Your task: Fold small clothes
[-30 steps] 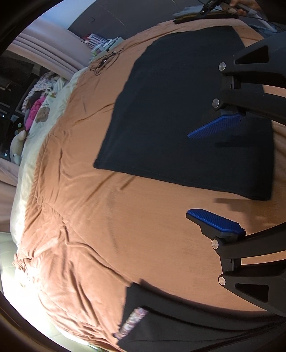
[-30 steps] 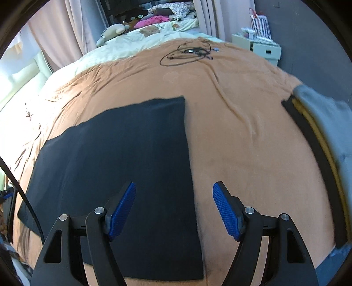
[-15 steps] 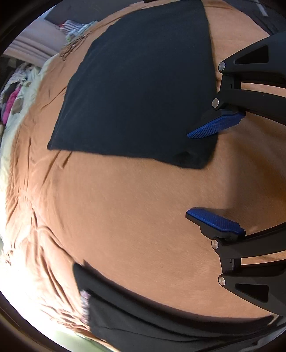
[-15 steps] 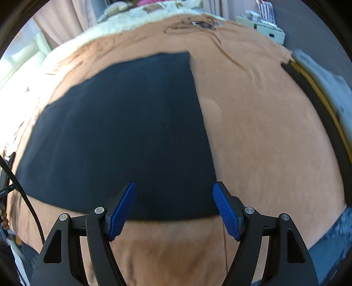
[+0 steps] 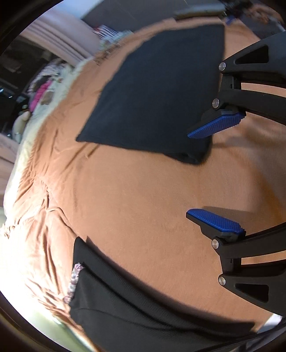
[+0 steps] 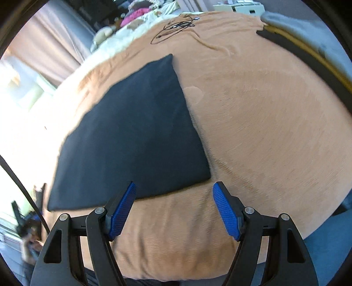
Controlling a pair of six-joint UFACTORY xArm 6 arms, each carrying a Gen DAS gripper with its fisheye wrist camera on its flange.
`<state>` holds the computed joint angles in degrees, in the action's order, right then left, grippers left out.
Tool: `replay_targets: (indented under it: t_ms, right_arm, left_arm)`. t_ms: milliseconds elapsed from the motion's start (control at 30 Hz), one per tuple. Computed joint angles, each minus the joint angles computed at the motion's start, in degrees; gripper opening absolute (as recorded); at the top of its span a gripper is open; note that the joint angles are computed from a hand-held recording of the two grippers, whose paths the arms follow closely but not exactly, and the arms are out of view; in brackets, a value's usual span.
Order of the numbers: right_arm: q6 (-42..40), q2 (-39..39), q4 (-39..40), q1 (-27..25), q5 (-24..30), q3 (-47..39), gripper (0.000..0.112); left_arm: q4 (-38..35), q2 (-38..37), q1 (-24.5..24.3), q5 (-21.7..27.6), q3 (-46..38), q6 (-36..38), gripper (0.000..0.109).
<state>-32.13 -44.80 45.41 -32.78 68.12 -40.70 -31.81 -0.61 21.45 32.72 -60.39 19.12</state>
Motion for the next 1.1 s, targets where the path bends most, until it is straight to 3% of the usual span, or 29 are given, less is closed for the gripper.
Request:
replay_targets:
  t_ms: [133,233,333,633,867,967,1100]
  right_arm:
    - [-3.0,2.7,4.9,-4.2,4.1,0.0,0.056]
    - [-3.3,6.0,6.4,-4.6,5.0,-1.2,0.051]
    - [-3.8,8.6,7.6,-5.1,5.7,-2.2,0.051]
    - [-4.3,14.5,13.2,-3.6,2.7,-3.1,0.045]
    - [-6.5,13.3,18.1,-3.1,1.6,0.0,0.037]
    - [-8.9,11.7,20.2,-4.3,2.6,1.8,0.036]
    - [-9.4,11.2,18.8,-3.6,0.9,3.6,0.036]
  left_arm:
    - [-7.3,1.3,0.2,3.4,-1.4,2.7,0.063]
    - [-9.5,3.1,0.3,6.5,-2.7,2.2,0.050]
    - [-9.2,4.7,0.4,8.1,-3.8,0.5,0.049]
    - [-18.0,7.3,1.9,11.2,-6.1,2.4,0.049]
    - [-22.3,8.4,2.1,12.5,-7.3,5.0,0.049]
    - [-25.4,7.6,2.9,15.3,-6.5,6.6,0.049]
    - [-27.2,6.9,2.8,15.5,-5.6,8.0,0.049]
